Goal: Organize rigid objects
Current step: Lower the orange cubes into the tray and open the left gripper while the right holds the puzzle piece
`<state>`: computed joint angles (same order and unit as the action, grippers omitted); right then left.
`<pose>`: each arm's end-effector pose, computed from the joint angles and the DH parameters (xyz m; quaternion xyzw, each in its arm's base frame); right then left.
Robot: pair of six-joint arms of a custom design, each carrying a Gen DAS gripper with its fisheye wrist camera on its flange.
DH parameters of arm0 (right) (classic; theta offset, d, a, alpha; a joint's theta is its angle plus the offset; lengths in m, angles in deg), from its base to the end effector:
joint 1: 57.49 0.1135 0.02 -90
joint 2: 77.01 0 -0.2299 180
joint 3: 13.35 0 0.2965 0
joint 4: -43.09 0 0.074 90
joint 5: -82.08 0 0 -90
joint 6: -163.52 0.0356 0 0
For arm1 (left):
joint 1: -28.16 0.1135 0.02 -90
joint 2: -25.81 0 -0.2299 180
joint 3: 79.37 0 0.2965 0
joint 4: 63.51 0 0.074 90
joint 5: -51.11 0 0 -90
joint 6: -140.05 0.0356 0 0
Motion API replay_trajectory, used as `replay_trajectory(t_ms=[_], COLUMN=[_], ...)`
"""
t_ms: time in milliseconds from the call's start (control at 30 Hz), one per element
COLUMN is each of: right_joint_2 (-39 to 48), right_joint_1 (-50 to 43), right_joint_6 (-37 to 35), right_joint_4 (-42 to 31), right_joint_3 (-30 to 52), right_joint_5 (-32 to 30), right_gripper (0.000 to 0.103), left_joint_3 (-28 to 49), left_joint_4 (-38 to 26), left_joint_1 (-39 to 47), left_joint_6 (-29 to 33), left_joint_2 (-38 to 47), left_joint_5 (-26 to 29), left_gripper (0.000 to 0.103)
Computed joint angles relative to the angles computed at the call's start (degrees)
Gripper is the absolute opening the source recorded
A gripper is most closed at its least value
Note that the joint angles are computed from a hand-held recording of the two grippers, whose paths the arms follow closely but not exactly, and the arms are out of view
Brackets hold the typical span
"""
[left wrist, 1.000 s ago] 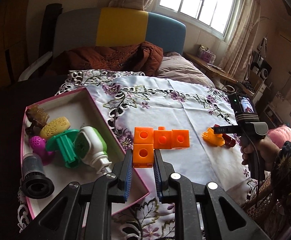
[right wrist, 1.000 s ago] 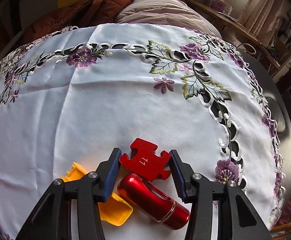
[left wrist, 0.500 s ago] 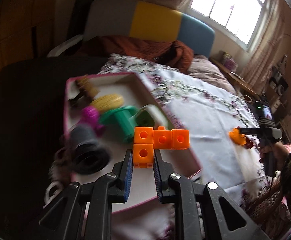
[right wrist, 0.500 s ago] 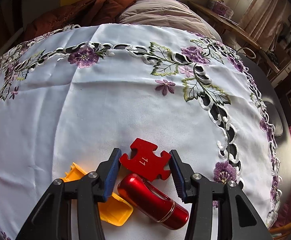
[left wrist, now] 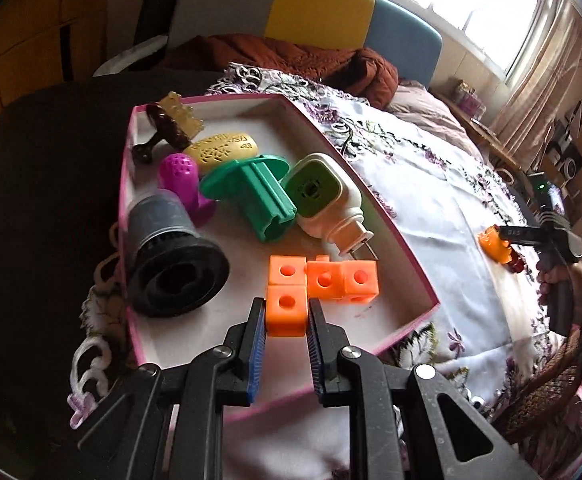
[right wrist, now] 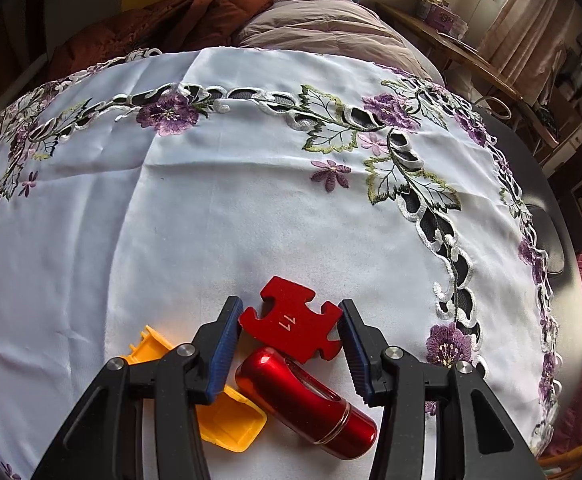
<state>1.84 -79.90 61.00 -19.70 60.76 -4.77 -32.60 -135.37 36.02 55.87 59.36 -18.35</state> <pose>0.2885 -0.1211 0.2133 0.0899 0.9764 -0.0842 0.1777 0.1730 0.0113 0.2167 0.0313 0.9481 -0.1388 0.2845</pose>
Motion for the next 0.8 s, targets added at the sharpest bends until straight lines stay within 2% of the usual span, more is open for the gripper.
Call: replay_trajectory(t_ms=[167, 367, 433, 533, 800], right_joint_2=[-0.03, -0.13, -0.14, -0.14, -0.33], right_joint_1=[0.0, 0.13, 0.15, 0.13, 0.36], right_joint_6=[-0.15, 0.02, 0.05, 0.0, -0.32], right_joint_4=[0.03, 0.06, 0.04, 0.07, 0.37], right_joint_3=[-0.01, -0.14, -0.14, -0.15, -0.34], right_joint_5=[0.18, 0.27, 0.27, 0.27, 0.79], right_gripper=[0.049, 0.049, 0.049, 0.049, 0.049], left_joint_3=[-1.35, -1.55, -1.1, -0.85, 0.09], left_joint_4=[4.7, 7.24, 6.7, 5.11, 0.77], left_joint_1=[-3.63, -3.69, -3.6, -3.29, -1.64], left_joint_6=[-2.47, -1.99, -2.35, -2.32, -1.98], left_joint_2=[2.4, 4.53, 4.71, 3.19, -2.65], left_joint_5=[-4.01, -5.37, -5.53, -5.64, -6.08], left_gripper=[0.021, 0.021, 0.027, 0.031, 0.032])
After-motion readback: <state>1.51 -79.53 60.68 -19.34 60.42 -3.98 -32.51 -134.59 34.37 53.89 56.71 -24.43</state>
